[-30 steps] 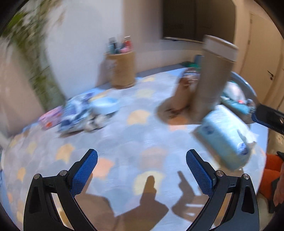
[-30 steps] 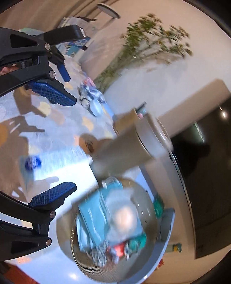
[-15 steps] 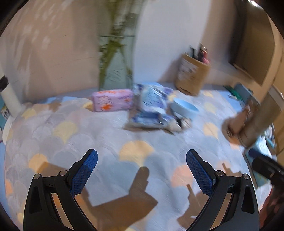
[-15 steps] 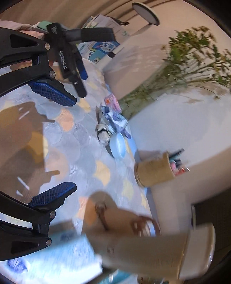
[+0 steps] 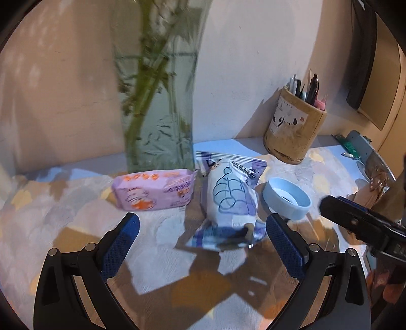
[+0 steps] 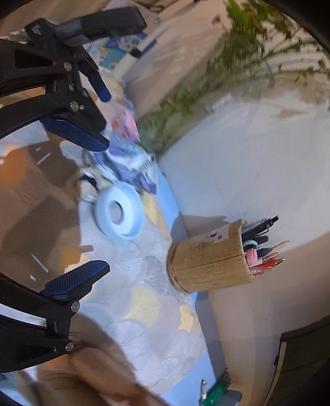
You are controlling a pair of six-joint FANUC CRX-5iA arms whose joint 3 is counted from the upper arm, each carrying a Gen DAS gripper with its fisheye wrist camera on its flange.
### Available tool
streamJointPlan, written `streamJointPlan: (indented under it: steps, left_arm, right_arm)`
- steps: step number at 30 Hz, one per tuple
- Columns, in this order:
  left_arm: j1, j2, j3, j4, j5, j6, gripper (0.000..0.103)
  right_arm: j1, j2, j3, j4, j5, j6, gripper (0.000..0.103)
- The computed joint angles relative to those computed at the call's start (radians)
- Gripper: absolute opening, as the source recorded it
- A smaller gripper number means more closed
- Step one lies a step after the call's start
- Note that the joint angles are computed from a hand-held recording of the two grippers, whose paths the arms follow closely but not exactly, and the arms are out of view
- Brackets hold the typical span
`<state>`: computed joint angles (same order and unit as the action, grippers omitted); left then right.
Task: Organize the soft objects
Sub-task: 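Grasp the white wrapped pack with the left tool while the right tool grasps the light-blue ring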
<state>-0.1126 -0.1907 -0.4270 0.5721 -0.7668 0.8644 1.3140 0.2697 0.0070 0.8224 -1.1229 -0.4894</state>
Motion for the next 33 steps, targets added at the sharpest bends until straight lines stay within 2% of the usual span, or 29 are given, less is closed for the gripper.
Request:
streamJointPlan:
  steps: [6, 8, 11, 14, 17, 21, 23, 28, 30, 31, 32, 33]
  left_arm:
    - [-0.036, 0.041, 0.003, -0.028, 0.042, 0.011, 0.100]
    - [-0.044, 0.038, -0.033, 0.011, 0.077, -0.027, 0.100]
    - [-0.044, 0.051, -0.029, 0.013, 0.071, -0.009, 0.101]
    - [-0.039, 0.051, -0.031, 0.011, 0.072, -0.002, 0.102]
    - [-0.051, 0.047, -0.029, -0.011, 0.089, 0.006, 0.102]
    - [-0.063, 0.056, -0.003, -0.070, 0.079, 0.042, 0.102]
    - [-0.059, 0.057, -0.002, -0.068, 0.073, 0.039, 0.102]
    - [-0.065, 0.054, -0.003, -0.089, 0.094, 0.042, 0.102]
    - [-0.076, 0.046, -0.015, -0.078, 0.111, 0.010, 0.096]
    - [-0.082, 0.043, -0.027, -0.043, 0.114, -0.037, 0.082]
    - [-0.084, 0.037, -0.044, 0.005, 0.116, -0.094, 0.071]
    - [-0.086, 0.031, -0.057, 0.032, 0.122, -0.130, 0.068]
  right_arm:
    - [-0.078, -0.027, -0.073, -0.019, 0.156, -0.011, 0.087]
    - [-0.090, -0.021, -0.087, -0.003, 0.180, -0.021, 0.087]
    - [-0.092, -0.010, -0.134, 0.064, 0.218, -0.072, 0.089]
    - [-0.087, 0.008, -0.105, 0.063, 0.193, -0.023, 0.100]
    - [-0.081, 0.045, -0.035, -0.001, 0.133, 0.060, 0.100]
    - [-0.083, 0.042, -0.041, -0.002, 0.147, 0.057, 0.102]
    - [-0.083, 0.067, 0.005, -0.040, 0.119, 0.118, 0.103]
    - [-0.085, 0.066, 0.005, -0.049, 0.126, 0.135, 0.103]
    - [-0.083, 0.078, 0.026, -0.063, 0.100, 0.157, 0.093]
    - [-0.079, 0.084, 0.038, -0.070, 0.080, 0.168, 0.077]
    - [-0.078, 0.081, 0.033, -0.069, 0.090, 0.169, 0.067]
    - [-0.077, 0.077, 0.024, -0.062, 0.103, 0.160, 0.067]
